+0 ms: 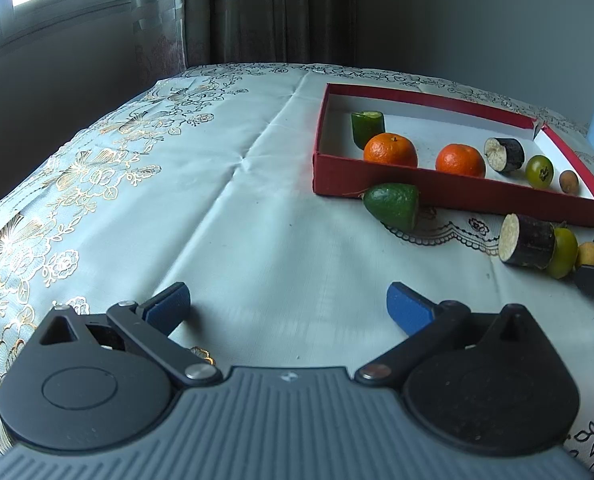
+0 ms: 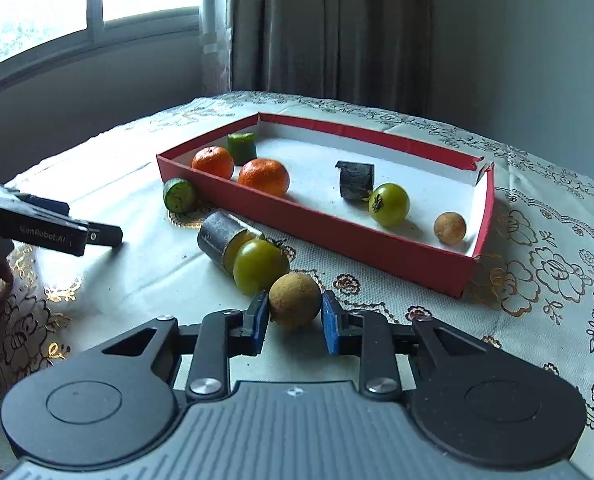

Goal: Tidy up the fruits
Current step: 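Grasp the brown longan with the right gripper, then drop the longan into the red box by opening the right gripper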

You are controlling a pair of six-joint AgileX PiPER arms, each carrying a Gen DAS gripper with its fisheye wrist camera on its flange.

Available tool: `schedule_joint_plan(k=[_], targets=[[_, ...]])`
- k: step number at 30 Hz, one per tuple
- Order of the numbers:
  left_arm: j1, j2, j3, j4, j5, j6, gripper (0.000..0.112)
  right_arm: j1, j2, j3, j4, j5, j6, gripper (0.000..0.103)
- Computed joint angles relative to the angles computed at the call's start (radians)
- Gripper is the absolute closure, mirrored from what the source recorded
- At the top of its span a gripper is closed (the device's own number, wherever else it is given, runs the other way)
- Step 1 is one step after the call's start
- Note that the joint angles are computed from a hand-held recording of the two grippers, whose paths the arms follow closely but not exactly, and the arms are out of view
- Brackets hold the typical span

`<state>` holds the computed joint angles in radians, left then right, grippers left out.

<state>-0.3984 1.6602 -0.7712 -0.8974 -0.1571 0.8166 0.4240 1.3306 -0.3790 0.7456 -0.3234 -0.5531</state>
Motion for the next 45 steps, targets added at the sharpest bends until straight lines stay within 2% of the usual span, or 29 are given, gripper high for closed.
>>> schedule_joint_plan(k=[6, 8, 13, 22, 27, 32, 36, 40, 45], targets=[[0.002, 0.001, -0.003, 0.001, 0.005, -0.003, 0.009, -0.025, -0.063, -0.048, 0.154, -0.014, -0.101, 0.075], [0.002, 0.001, -0.002, 0.002, 0.005, -0.004, 0.009, -0.038, -0.027, -0.105, 0.240, -0.014, -0.177, 0.075], [0.002, 0.000, -0.001, 0.007, 0.004, -0.011, 0.009, -0.081, 0.111, -0.230, 0.332, -0.008, -0.251, 0.075], [0.001, 0.001, -0.001, 0.015, 0.004, -0.020, 0.009, -0.141, 0.236, -0.306, 0.289, 0.032, -0.144, 0.075], [0.002, 0.001, -0.001, 0.015, 0.004, -0.019, 0.009, -0.136, 0.195, -0.256, 0.247, -0.005, -0.071, 0.075], [-0.001, 0.003, 0.001, 0.021, -0.001, -0.031, 0.009, -0.089, 0.027, -0.087, 0.163, -0.069, 0.061, 0.073], [-0.001, 0.003, 0.001, 0.021, -0.001, -0.031, 0.009, 0.023, -0.082, 0.027, 0.214, -0.111, 0.033, 0.072], [-0.002, 0.002, 0.004, 0.002, -0.009, -0.019, 0.009, 0.183, -0.087, 0.082, 0.331, -0.201, -0.033, 0.072], [-0.006, -0.002, 0.010, -0.011, -0.018, -0.012, 0.009, 0.204, -0.040, 0.095, 0.356, -0.214, 0.001, 0.072]])
